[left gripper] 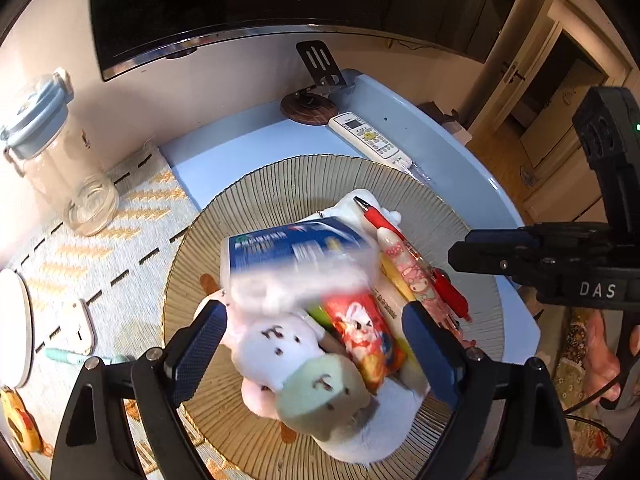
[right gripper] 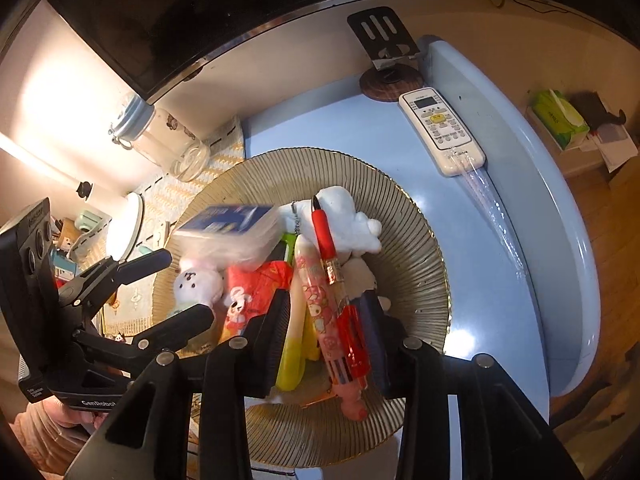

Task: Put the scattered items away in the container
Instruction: 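Carry the floss box and red pen over the glass bowl and open both tools, then grasp the clear plastic cup with the left tool while the right tool grasps the yellow tape measure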

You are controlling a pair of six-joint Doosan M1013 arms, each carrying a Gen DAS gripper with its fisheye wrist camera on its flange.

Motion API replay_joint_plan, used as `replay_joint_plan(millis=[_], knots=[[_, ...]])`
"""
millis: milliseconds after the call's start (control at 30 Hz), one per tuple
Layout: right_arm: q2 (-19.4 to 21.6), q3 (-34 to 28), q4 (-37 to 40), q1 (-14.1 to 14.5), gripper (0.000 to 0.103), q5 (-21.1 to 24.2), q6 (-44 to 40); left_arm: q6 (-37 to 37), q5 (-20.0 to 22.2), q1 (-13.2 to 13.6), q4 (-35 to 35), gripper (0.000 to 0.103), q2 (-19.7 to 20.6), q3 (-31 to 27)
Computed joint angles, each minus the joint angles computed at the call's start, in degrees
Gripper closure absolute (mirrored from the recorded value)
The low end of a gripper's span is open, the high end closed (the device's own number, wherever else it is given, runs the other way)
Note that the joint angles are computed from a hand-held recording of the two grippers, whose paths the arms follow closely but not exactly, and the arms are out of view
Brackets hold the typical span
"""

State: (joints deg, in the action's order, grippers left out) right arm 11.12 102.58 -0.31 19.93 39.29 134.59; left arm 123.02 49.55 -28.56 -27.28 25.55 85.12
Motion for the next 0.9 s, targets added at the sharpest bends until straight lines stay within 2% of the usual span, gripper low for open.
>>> replay_joint_plan(millis=[167, 300, 433, 567, 633, 900], knots=[[-0.08, -0.56, -1.01, 1.74, 0.066, 0.49, 1.08, -0.23, 0.66, 1.39, -1.93, 0.014, -1.32, 1.52], [0.62, -1.94, -1.21, 3.28, 0.066, 0.87, 1.3, 0.04, -0.57, 2.76, -2.26, 0.014, -3.37, 3.97], [2.26, -4.48, -0.05, 4.92, 0.066, 0.95, -0.28, -0.71, -1.75, 5.27, -2.29, 0.014, -5.47, 6.82], [5.03, -8.45, 1.0, 6.95, 0.064, 2.13, -3.12, -4.25, -2.73, 9.1, -0.97, 0.014, -6.9, 9.28], [6.61, -10.63, 2.02, 8.0, 0.06, 2.82, -5.06, -6.72, -3.25, 11.33, 0.24, 0.014, -7.39, 10.45], [13.62, -20.18, 5.96, 11.94, 0.06, 7.55, -11.96, -17.06, -5.42, 21.54, 6.1, 0.014, -8.27, 14.01]])
